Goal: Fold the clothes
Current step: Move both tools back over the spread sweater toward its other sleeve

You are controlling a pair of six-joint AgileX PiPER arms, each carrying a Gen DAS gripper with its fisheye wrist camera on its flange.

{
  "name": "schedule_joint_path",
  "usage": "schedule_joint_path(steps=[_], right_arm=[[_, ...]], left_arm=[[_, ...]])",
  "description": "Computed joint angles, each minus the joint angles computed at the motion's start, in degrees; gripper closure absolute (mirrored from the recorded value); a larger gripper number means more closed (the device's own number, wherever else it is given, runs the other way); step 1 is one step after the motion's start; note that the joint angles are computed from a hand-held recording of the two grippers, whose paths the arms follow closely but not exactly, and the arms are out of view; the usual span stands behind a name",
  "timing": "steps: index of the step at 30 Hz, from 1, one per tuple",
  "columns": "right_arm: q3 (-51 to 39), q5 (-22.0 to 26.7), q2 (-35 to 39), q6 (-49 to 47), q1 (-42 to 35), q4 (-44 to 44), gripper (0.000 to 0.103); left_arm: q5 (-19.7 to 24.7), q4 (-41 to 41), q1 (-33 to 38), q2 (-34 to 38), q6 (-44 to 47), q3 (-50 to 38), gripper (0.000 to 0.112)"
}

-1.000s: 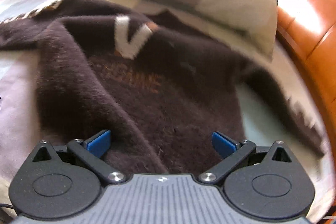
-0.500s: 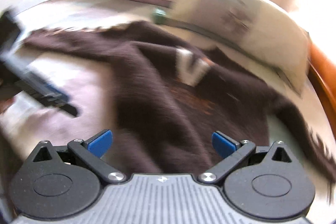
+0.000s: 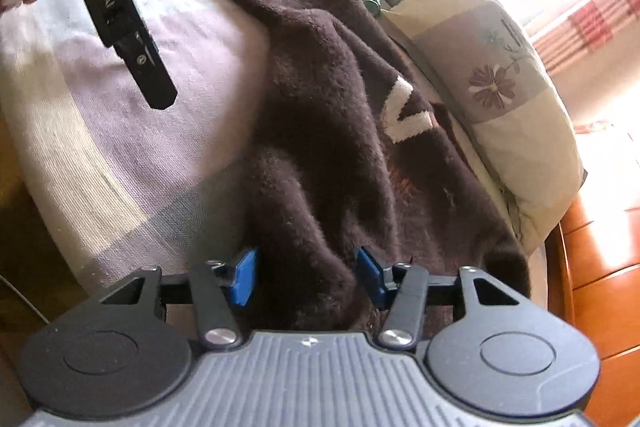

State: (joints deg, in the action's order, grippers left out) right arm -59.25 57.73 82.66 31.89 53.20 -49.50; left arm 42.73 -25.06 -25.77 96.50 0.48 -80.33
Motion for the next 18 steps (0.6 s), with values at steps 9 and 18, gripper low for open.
schedule_joint_path(steps=[9,18], right_arm=[[-7.07,-0.87,-1.45,-6.81,0.99,10.27,0.089],[-17.02,-10.88,-3.66,-20.55,-3.67,41.30,0.089]], left_arm=[[-1.42,0.77,3.46,-5.98,0.36,4.05,0.036],[-0.29,2.70,10.75,-11.90,-0.23,5.42,0.036]])
